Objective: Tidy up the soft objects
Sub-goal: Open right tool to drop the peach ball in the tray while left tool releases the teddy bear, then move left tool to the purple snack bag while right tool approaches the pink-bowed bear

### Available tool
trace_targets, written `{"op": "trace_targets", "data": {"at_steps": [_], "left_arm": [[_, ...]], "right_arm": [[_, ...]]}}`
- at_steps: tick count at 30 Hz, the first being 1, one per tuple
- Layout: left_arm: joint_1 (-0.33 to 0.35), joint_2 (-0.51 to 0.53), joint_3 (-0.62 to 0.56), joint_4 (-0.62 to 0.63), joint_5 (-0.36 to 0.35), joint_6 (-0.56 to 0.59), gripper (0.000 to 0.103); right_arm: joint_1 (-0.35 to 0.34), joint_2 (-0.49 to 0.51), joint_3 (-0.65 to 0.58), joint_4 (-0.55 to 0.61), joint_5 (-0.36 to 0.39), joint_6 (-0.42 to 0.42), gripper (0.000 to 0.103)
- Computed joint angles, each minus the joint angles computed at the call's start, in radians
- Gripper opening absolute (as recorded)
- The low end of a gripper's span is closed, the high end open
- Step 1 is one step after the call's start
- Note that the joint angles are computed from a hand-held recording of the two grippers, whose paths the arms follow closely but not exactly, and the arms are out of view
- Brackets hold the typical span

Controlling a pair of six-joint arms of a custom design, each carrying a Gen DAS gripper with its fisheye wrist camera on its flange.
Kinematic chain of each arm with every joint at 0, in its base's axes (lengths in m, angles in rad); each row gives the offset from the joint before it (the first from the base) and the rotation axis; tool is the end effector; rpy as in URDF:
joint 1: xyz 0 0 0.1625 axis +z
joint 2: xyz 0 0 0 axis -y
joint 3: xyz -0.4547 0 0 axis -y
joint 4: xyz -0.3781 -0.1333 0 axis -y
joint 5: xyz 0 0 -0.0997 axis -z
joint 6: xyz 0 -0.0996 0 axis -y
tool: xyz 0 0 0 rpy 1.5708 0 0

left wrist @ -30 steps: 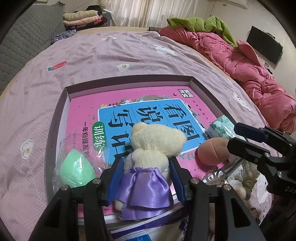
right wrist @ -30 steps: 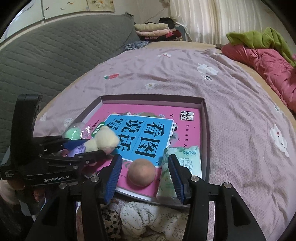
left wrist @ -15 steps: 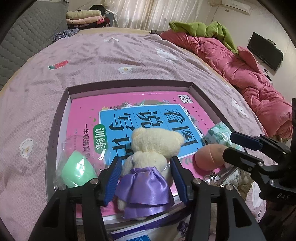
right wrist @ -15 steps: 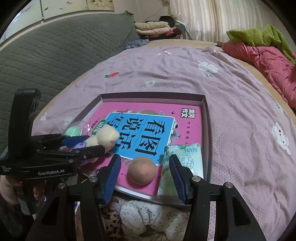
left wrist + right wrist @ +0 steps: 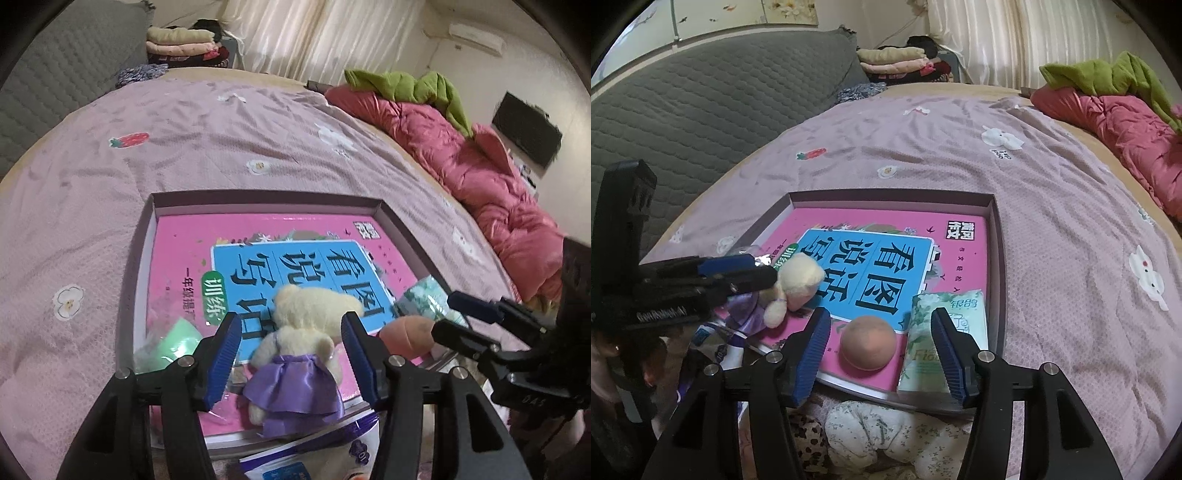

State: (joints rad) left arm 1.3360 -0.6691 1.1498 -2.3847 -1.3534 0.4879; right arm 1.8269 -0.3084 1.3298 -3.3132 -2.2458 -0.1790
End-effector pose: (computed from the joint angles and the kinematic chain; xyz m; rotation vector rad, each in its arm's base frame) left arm -0.0398 -0.8315 0.2104 0.9598 2.6876 -0.4367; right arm 0.2605 -0.7142 -0.0145 0.2034 -2.3592 0.9160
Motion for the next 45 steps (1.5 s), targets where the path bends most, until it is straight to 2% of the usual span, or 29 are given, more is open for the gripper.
{"op": "trace_targets", "data": {"at_steps": [8,19,30,33,41,45], "left_arm": [[0.006,-0.016,-0.005,-0.016,0.004,-0.003,0.056],[0.004,-0.049,0.051,-0.086,0.015,0.047,0.056],[0.02,-0.052,0.034,-0.086,-0.006,-0.003,0.056],[0.027,-0.052,0.028,-0.055,-0.03,-0.029,0.056],[0.022,-0.08,0.09,-0.106,-0.041,0.001,0.056],[0.014,-0.099,0.137,-0.157,-0.021,0.014,0.056]], "right_arm": [[0.002,0.0,0.007,-0.036,-0.016,-0.021,0.067],[-0.003,-0.006,0.019,-0.081,-0.006,-0.021,0.068],[0.004,0.0,0.017,-0.12,-0.003,-0.054,0.069],[0.012,0.012,0.005,-0.147,-0.027,-0.093,0.069],[0.014,0.009,0.018,-0.183,-0.011,-0.101,0.074],[0.015,0.006,0.029,-0.21,-0.019,-0.098,0.074]]}}
